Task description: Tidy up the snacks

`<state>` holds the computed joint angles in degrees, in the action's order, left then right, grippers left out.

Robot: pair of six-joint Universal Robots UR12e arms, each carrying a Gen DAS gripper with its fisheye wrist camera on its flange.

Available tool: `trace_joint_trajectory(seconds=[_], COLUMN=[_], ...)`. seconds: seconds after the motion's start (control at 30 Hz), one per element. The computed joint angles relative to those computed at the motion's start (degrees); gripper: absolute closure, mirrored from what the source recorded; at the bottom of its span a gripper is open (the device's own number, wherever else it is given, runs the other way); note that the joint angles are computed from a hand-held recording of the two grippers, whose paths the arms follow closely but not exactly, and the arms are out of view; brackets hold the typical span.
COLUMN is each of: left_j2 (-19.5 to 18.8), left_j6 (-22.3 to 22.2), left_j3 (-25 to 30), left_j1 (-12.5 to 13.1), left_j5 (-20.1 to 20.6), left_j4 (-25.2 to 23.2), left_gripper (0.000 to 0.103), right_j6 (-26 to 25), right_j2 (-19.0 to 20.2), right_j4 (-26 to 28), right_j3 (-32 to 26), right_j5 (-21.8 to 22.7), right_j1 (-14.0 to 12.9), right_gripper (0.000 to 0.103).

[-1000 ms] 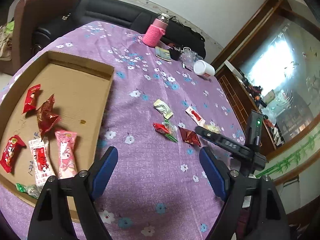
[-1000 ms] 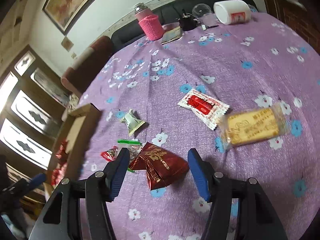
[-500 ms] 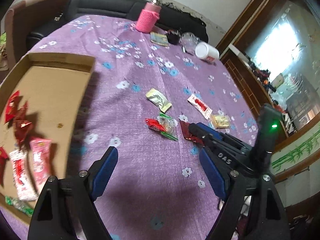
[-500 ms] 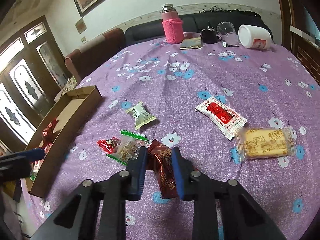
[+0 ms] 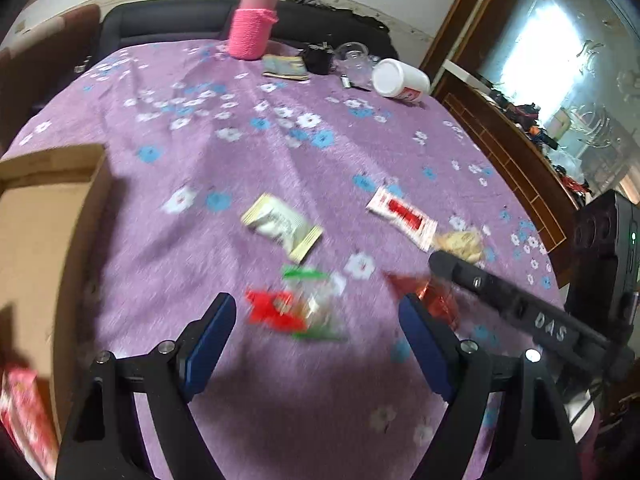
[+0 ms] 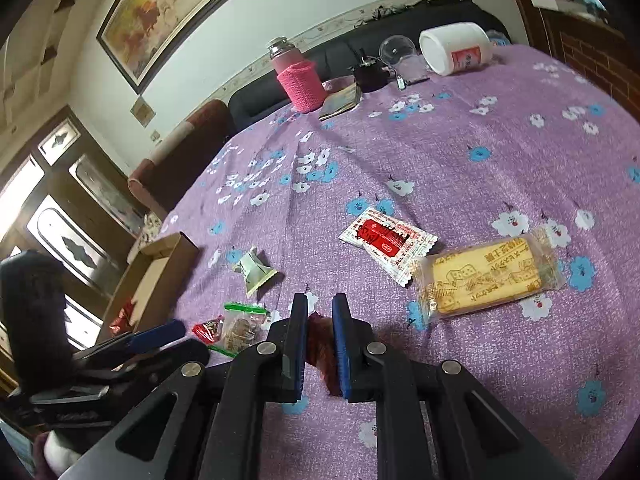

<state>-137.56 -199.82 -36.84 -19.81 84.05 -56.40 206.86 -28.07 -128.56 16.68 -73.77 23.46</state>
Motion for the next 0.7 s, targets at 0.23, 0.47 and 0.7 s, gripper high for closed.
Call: trace_joint_trajectory(seconds=[0.23,0.47,0.7], left_j2=[0.0,4.6,3.0], left_j6=[3.5,-2.5,-5.2], left_j3=[1.3,-6.3,-5.6], left_j1=[1.1,2.0,1.6], left_j5=[-14.4,-8.2,-8.8], left_j4=[-6.4,0.5,2.9], left_gripper=[0.022,0.022,0.024], right_j6=[3.2,2.7,3.3], right_j2=[-2.3,-1.0,-0.8], right_j4=[-5.0,-2.0,-1.6], right_j3=[5.1,2.4,2.1], right_j5=[0.5,2.5,1.6], right_j1=[-0.6,-0.6,-0.5], right_gripper=[0.09,0.084,0.067])
